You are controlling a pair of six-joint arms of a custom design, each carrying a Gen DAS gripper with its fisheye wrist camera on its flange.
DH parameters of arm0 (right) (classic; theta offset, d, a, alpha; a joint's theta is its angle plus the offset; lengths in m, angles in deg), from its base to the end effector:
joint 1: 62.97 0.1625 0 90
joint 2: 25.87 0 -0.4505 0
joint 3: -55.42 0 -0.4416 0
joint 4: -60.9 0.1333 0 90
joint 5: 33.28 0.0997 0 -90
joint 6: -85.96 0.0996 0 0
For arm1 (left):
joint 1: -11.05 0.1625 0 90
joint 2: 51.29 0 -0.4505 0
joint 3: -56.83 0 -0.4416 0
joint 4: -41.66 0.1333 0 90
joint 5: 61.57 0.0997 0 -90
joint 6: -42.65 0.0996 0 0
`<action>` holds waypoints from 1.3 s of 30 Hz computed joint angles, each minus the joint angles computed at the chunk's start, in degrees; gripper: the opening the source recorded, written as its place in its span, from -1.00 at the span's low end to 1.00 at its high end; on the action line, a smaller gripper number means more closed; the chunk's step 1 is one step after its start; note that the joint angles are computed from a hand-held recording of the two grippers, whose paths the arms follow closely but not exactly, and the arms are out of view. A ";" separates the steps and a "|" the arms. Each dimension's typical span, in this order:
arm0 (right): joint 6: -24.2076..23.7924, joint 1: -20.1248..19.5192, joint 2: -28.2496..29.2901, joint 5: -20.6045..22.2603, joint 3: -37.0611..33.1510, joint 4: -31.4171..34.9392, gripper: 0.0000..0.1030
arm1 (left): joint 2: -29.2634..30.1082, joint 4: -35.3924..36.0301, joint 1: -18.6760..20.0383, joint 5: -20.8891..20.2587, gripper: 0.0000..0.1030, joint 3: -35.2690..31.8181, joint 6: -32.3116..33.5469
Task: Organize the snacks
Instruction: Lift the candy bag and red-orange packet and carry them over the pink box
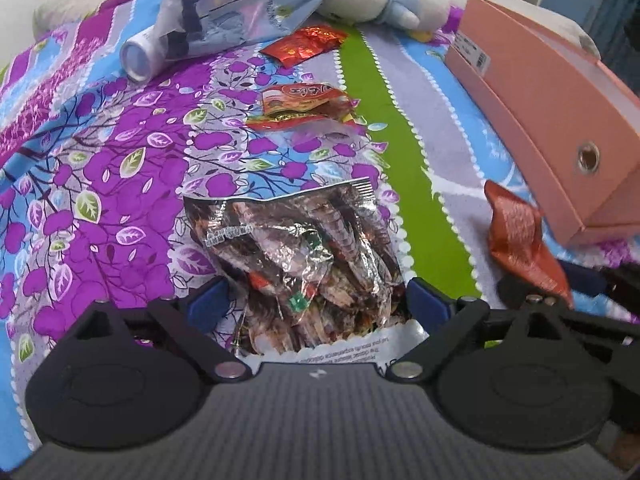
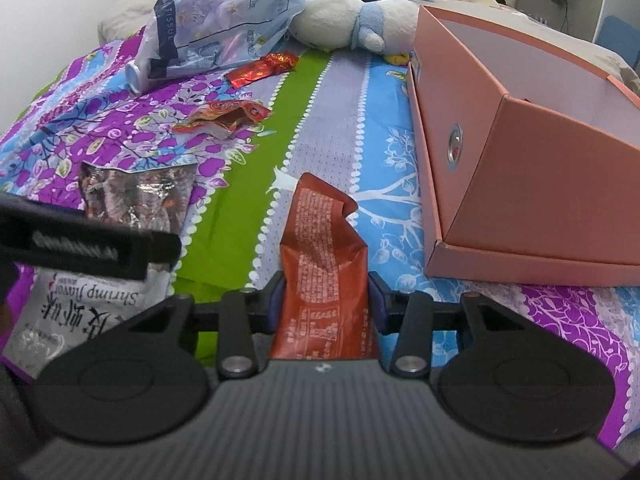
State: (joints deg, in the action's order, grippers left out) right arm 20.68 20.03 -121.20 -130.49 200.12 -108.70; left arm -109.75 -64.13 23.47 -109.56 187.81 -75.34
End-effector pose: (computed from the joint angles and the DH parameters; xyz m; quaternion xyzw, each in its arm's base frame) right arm 0.0734 -0.3935 0.2407 0.4548 -0.8495 0.1744 0.2025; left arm -0.3097 -0.2729 0.0013 -0.1239 0.8297 -0.3726 0.3967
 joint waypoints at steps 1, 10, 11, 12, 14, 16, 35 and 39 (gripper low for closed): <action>0.28 0.01 -0.02 -0.01 -0.06 0.14 -0.11 | 0.18 0.28 -0.04 -0.16 0.76 -0.17 0.85; 0.62 0.42 -0.32 -0.40 -0.07 0.33 -0.12 | -2.11 0.87 -1.67 -0.77 0.11 0.72 1.07; 0.60 0.31 -0.55 -0.15 -0.03 0.34 -0.12 | -2.38 0.50 -1.84 -0.76 0.04 0.90 0.90; 0.88 0.28 -0.81 0.08 -0.02 0.38 -0.12 | -2.61 0.33 -2.01 -0.76 0.02 1.01 0.74; 1.64 0.43 -1.35 0.22 -0.29 1.53 -0.12 | -2.84 0.21 -2.22 -0.82 -0.04 1.02 0.59; 1.76 0.73 -1.75 -0.03 -0.35 1.96 -0.12 | -3.24 -0.45 -2.49 -0.81 -0.08 1.21 0.34; 8.85 7.52 -9.30 2.22 -4.32 11.14 -0.12 | -8.58 12.78 -7.64 5.29 -0.15 -5.52 -6.63; 10.11 9.01 -10.67 3.04 -5.64 12.78 -0.12 | -8.80 16.40 -8.47 7.17 -0.17 -8.09 -7.61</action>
State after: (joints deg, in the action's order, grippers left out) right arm 30.80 29.04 -131.87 -127.45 194.47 -95.92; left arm -118.54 -47.73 15.00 -102.39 179.72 -82.96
